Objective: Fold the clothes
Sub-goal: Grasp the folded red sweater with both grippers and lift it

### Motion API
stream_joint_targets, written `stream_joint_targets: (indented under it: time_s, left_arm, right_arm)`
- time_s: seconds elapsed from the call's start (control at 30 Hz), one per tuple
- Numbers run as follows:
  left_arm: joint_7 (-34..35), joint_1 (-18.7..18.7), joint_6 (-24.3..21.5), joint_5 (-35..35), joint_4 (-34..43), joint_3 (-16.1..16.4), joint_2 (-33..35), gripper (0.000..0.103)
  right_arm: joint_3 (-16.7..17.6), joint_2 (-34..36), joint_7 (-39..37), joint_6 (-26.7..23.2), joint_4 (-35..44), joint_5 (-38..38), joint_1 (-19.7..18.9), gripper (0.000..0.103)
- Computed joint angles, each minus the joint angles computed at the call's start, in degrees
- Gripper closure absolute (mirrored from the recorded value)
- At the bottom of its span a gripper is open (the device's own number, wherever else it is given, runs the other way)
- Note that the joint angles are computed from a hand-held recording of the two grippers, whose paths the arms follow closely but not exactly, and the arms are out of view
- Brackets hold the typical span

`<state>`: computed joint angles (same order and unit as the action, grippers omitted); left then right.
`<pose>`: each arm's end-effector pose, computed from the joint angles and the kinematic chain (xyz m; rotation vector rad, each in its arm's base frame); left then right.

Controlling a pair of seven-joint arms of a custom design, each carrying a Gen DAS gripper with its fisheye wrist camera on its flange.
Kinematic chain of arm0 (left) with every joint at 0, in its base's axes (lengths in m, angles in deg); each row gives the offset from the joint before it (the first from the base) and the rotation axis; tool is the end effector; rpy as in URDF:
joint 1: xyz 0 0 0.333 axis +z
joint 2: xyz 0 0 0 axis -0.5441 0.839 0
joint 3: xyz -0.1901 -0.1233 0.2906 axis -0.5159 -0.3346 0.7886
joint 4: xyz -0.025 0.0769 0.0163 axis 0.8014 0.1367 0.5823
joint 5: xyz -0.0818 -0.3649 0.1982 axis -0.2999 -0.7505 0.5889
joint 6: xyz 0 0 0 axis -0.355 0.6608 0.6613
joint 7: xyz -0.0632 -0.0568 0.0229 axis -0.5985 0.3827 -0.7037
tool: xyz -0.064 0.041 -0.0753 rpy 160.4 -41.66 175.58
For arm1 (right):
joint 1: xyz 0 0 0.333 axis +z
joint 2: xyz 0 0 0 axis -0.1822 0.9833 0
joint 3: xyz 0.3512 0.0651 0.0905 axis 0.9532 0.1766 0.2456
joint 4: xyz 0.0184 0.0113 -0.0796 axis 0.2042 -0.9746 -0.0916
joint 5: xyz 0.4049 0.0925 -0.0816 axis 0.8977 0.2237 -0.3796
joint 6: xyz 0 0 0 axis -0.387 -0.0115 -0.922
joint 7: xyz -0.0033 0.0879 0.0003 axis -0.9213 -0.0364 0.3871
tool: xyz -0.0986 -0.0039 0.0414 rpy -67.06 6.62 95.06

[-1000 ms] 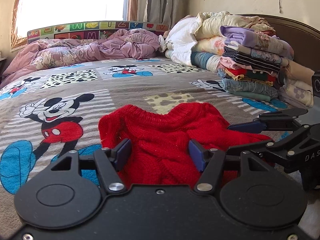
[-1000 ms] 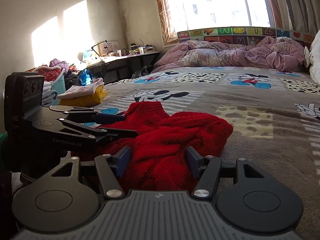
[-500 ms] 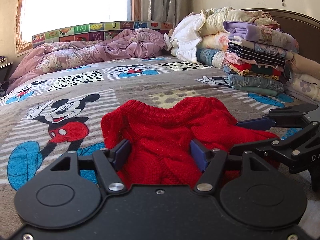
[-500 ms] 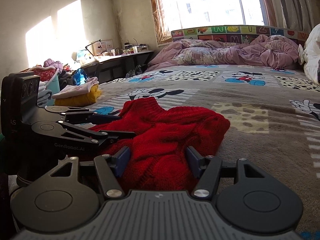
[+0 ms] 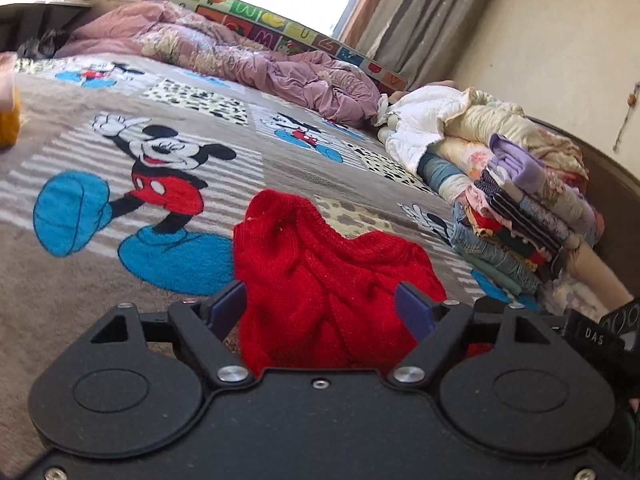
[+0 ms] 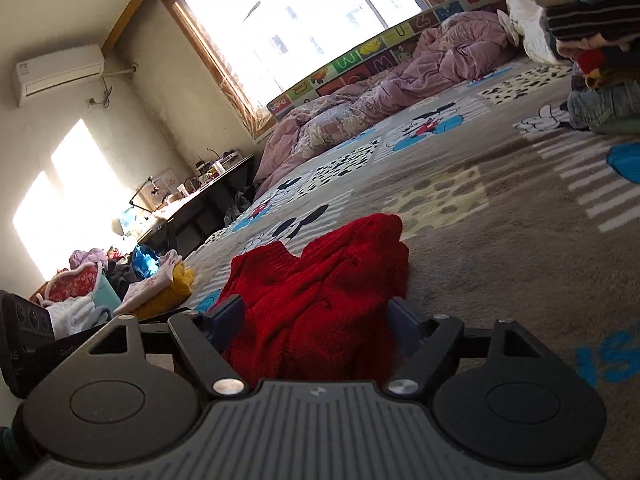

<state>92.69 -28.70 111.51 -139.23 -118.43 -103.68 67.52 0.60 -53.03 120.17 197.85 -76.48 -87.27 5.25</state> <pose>0.7429 -0.2257 0.4912 -1.6037 1.9592 -1.5819 0.6503 0.2441 0.4535 -1.0779 1.5443 -0.3313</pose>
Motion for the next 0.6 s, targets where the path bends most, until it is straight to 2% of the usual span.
stream_joint_targets:
  time_s: [0.07, 0.2, 0.27, 0.4, 0.47, 0.6]
  left_arm:
    - [-7.06, -0.89, -2.84, 0.43, 0.88, 1.97, 0.41, 0.019]
    - [-15.93, -1.43, -7.85, -0.32, 3.22, 3.42, 2.26, 0.019]
    - [-17.99, -2.54, -7.52, 0.54, 3.49, 4.35, 2.63, 0.019]
    - [-21.7, -3.65, -6.04, 2.98, 3.08, 5.28, 2.53, 0.021]
    - [-23.46, -3.81, -5.03, 4.09, 2.18, 5.49, 2.05, 0.031]
    - [-26.62, -3.6, -3.6, 5.24, 0.35, 4.82, 0.73, 0.045]
  right_arm:
    - [4.65, 1.4, 7.72, -0.65, 0.95, -4.45, -5.27, 0.02]
    - [9.38, 5.05, 18.7, -1.48, 4.21, -11.73, -10.7, 0.015]
    - [10.03, 6.58, 21.18, -4.2, 6.63, -13.8, -11.36, 0.015]
    - [9.03, 7.61, 19.94, -7.66, 9.2, -14.05, -9.81, 0.017]
    - [8.33, 7.8, 19.24, -7.23, 9.19, -12.69, -8.83, 0.024]
    - [9.32, 7.99, 19.97, -5.49, 8.37, -12.48, -9.66, 0.03]
